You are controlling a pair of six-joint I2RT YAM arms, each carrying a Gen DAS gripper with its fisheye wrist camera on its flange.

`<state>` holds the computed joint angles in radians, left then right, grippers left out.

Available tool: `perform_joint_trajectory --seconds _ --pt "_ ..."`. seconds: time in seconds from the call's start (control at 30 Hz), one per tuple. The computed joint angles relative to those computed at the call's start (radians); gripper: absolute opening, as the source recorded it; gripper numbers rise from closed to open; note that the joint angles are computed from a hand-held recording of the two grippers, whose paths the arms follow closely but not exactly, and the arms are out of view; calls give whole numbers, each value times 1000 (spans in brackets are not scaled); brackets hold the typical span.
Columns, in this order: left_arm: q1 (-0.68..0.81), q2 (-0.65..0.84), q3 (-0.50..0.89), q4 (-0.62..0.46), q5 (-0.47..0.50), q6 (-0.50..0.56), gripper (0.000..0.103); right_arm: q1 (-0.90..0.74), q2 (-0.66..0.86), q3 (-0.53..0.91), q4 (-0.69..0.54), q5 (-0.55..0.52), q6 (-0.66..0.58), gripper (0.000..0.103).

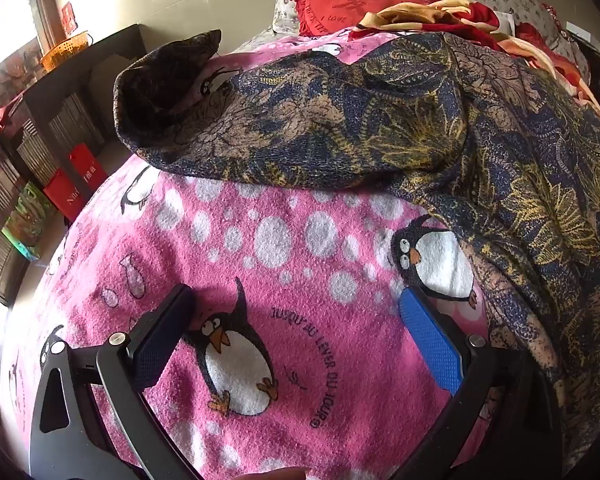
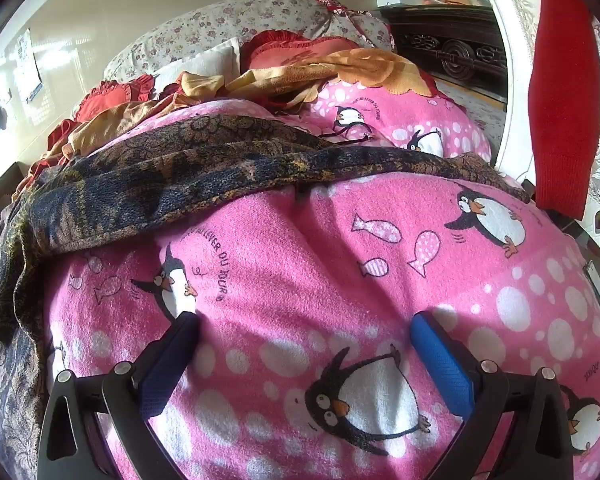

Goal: Fold small clothes
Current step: 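Move both tools over the blue paisley garment toward its edges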

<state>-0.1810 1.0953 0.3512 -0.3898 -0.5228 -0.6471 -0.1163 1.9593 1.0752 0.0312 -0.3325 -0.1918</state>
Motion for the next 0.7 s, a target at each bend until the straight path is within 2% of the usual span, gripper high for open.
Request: perform_joint_trajectory --seconds 0.47,0.57,0.7 --pt "-2 2 12 -25 3 0 103 11 0 -6 10 11 4 103" --pt "2 -54 33 -117 49 1 103 4 0 -2 -4 10 -1 103" --pt "-38 -205 73 -304 65 -43 102 40 -42 -7 -69 103 35 103"
